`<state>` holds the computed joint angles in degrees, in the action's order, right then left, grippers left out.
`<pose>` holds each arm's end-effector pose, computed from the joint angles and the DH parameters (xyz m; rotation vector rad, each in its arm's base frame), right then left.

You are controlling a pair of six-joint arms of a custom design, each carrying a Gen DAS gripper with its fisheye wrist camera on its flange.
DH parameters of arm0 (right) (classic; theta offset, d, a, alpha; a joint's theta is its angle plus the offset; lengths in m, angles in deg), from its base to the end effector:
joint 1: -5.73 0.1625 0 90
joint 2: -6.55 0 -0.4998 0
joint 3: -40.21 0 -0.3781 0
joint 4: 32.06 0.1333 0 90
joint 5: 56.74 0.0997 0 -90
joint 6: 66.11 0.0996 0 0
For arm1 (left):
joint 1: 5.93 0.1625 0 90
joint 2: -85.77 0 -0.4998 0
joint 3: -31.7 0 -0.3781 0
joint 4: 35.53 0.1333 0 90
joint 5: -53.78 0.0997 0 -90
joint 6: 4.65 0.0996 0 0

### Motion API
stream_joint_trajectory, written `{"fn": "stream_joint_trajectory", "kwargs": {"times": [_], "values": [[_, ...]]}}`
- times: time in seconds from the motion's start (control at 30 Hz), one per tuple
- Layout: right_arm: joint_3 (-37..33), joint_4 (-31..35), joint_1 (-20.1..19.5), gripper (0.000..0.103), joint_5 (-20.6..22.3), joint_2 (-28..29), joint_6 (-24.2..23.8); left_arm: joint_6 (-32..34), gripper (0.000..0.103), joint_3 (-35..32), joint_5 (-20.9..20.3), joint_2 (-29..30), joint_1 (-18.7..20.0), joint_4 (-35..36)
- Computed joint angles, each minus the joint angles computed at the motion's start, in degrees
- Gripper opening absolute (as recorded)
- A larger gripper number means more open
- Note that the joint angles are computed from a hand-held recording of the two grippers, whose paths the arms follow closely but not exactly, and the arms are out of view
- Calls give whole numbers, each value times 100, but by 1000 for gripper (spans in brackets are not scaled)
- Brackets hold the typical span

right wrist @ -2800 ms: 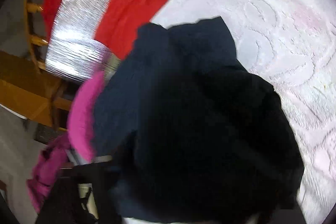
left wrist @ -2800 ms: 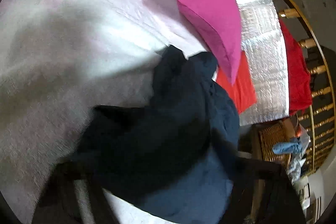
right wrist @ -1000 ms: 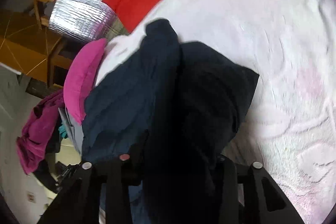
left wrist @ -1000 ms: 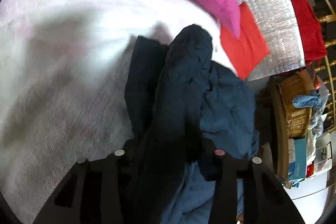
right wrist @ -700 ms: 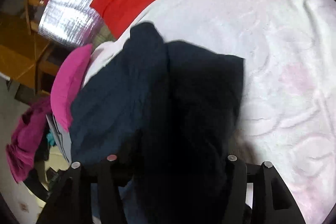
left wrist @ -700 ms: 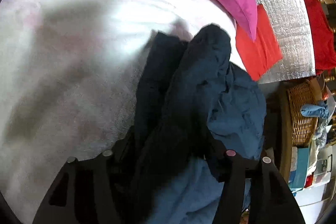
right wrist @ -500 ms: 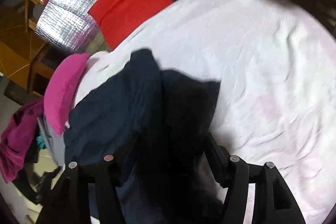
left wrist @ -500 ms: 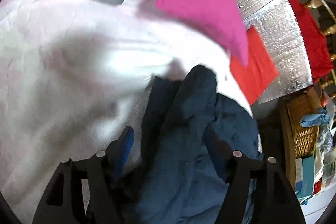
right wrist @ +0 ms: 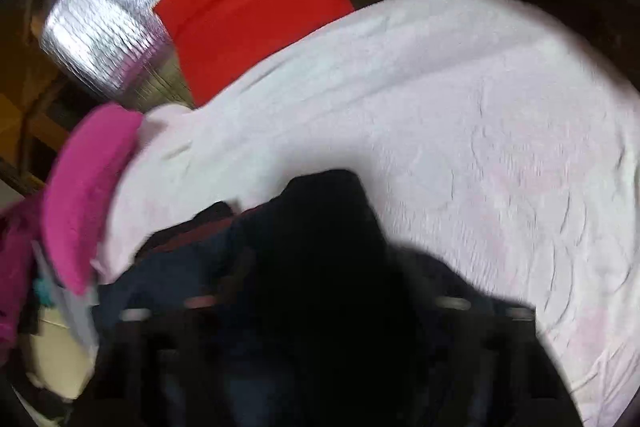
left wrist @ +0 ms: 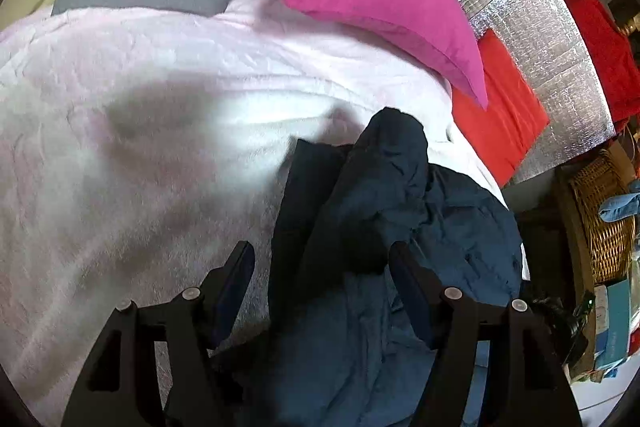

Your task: Fold large clothes

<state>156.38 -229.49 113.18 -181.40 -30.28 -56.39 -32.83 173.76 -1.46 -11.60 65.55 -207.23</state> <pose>0.2520 -0.5461 0.0652 -0.0267 -2.5601 0.8078 0.0743 -0.3767 0.3869 -0.4931 2.5823 -1.1278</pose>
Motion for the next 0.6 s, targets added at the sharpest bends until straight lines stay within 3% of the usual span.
{"fn": "stream_joint_trajectory", "kwargs": {"times": [0.1, 0.2, 0.23, 0.3, 0.33, 0.43, 0.5, 0.6], "values": [[-96, -375, 47, 35, -600, 317, -442, -110, 70, -17, 269, 3, -68, 101], [-114, -439, 10, 35, -705, 397, -320, -353, 70, -92, 391, 19, -5, 470], [-72, -480, 32, 41, -685, 351, -192, -425, 70, -135, 321, 6, 62, 581], [42, -500, 120, 63, -676, 200, 217, -501, 70, -142, 225, -63, 146, 585], [69, -727, 179, 72, -651, 205, 202, -566, 70, -117, 258, -122, 145, 543], [148, -1636, 557, 72, -527, 288, -426, -645, 70, -104, 376, -230, 81, 658], [74, -1281, 826, 70, -315, 296, -720, -680, 70, -75, 566, -310, -53, 800], [-210, -383, 1153, 56, -79, 462, -923, -705, 70, -46, 731, -386, -172, 888]]}}
